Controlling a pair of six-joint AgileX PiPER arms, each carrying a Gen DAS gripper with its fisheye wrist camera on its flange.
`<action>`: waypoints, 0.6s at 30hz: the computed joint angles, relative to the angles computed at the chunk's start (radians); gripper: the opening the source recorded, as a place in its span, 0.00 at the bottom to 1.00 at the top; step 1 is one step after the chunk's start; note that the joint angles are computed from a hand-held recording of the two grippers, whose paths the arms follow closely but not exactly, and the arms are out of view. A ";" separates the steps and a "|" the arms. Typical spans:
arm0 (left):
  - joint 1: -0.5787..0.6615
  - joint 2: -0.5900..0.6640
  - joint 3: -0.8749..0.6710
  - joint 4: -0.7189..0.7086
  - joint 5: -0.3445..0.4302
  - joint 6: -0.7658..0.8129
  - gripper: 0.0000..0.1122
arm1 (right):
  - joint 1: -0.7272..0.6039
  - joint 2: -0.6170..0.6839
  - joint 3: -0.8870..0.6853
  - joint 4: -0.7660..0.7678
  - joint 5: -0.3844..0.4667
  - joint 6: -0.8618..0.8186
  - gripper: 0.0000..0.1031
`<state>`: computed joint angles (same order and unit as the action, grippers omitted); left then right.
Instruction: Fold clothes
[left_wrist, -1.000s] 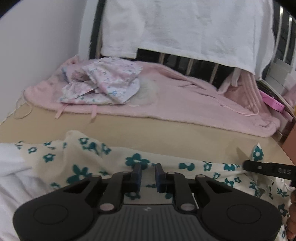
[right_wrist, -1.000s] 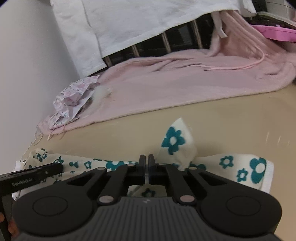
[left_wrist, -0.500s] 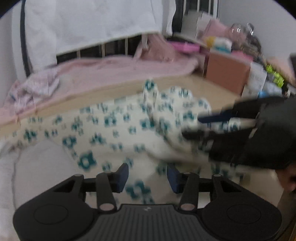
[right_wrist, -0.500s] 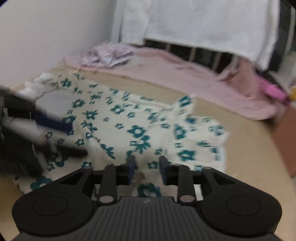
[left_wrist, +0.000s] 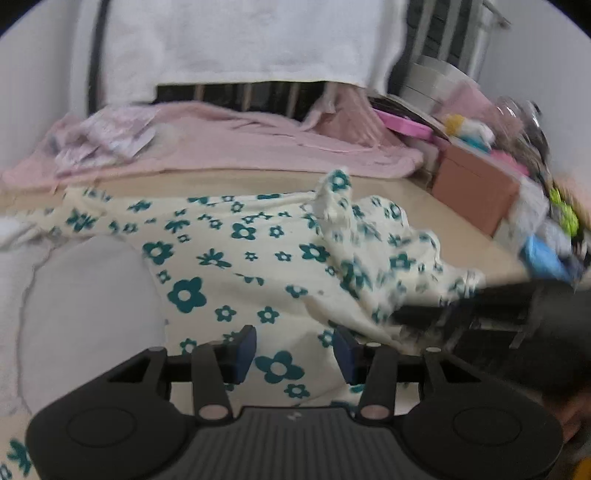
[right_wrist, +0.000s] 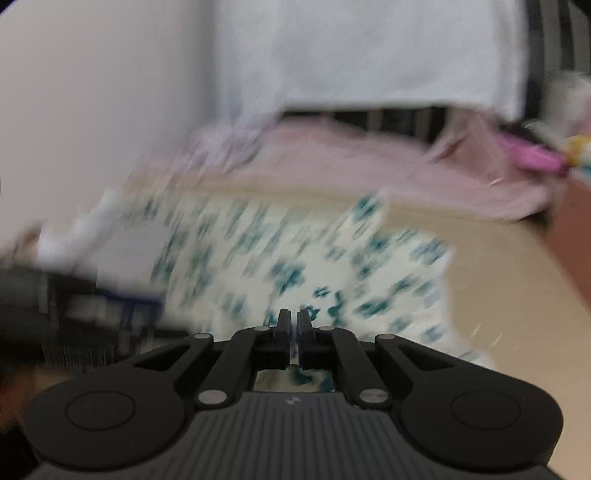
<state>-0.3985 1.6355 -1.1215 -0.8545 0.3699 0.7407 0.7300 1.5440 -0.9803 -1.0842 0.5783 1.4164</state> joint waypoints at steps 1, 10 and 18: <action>0.012 0.000 -0.019 -0.007 0.030 -0.023 0.40 | 0.017 0.021 -0.010 -0.005 0.029 -0.013 0.05; -0.103 0.354 -0.654 0.420 0.320 -0.587 0.41 | 0.130 -0.108 0.107 -0.122 0.154 0.215 0.08; -0.105 0.431 -0.698 0.331 0.321 -0.588 0.00 | 0.197 -0.230 0.291 -0.139 0.217 0.446 0.14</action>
